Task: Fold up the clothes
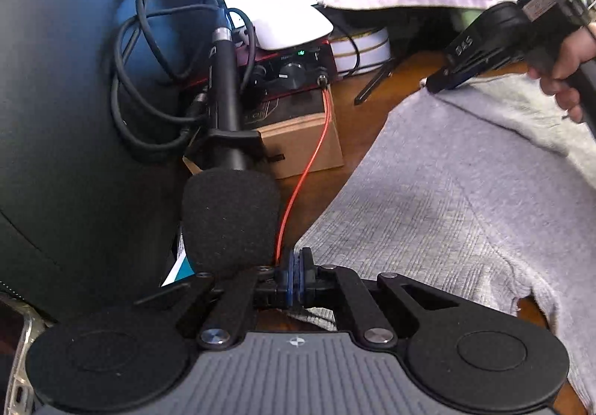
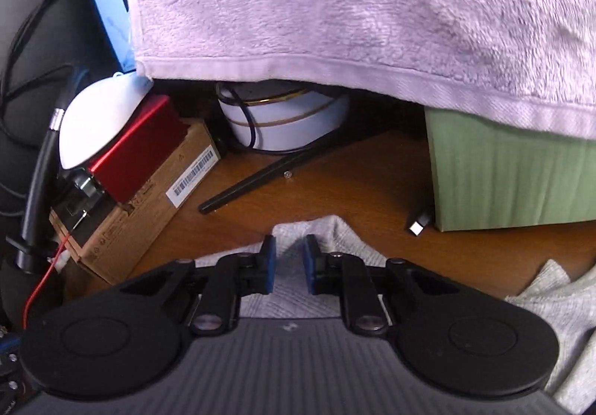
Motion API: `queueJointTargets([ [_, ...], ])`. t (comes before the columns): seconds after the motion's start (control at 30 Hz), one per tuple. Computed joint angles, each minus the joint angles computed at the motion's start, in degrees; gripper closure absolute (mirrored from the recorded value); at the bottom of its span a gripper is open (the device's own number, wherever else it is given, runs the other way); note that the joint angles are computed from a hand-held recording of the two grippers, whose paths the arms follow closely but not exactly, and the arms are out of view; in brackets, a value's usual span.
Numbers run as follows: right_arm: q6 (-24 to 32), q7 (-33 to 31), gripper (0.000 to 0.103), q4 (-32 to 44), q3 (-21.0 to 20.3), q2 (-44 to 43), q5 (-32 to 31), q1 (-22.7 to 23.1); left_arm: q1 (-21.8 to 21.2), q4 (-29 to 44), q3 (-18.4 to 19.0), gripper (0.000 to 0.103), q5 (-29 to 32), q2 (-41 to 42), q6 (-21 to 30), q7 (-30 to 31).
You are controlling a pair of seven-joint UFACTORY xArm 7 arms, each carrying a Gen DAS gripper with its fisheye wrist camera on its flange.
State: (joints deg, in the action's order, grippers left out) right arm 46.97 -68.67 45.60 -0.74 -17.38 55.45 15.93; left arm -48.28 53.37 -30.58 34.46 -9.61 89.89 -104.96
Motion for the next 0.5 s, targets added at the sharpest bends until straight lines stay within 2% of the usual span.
queueJointTargets([
  [0.17,2.75,-0.42,0.082,0.72,-0.76,0.31,0.87,-0.61,-0.06,-0.91,0.06,0.091,0.92,-1.28,-2.42,-1.19],
  [0.23,4.53,2.24,0.079,1.49,-0.72,-0.25,-0.03,-1.21,0.14,-1.23,-0.29,0.079,0.9,-2.67,-2.99,-1.87],
  [0.27,5.61,3.66,0.079,1.85,-0.86,-0.84,-0.33,-1.49,0.3,-1.36,-0.52,0.077,0.86,-3.38,-3.24,-2.19],
  [0.4,11.9,4.82,0.073,2.82,-3.31,-6.27,-1.39,-2.48,0.78,-1.38,-2.31,0.077,0.36,-6.26,-2.85,-4.0],
  [0.5,22.16,3.96,0.074,3.74,-7.41,-10.5,-4.61,-3.52,0.87,-2.2,-3.9,0.077,-0.79,-9.44,-4.09,-6.0],
])
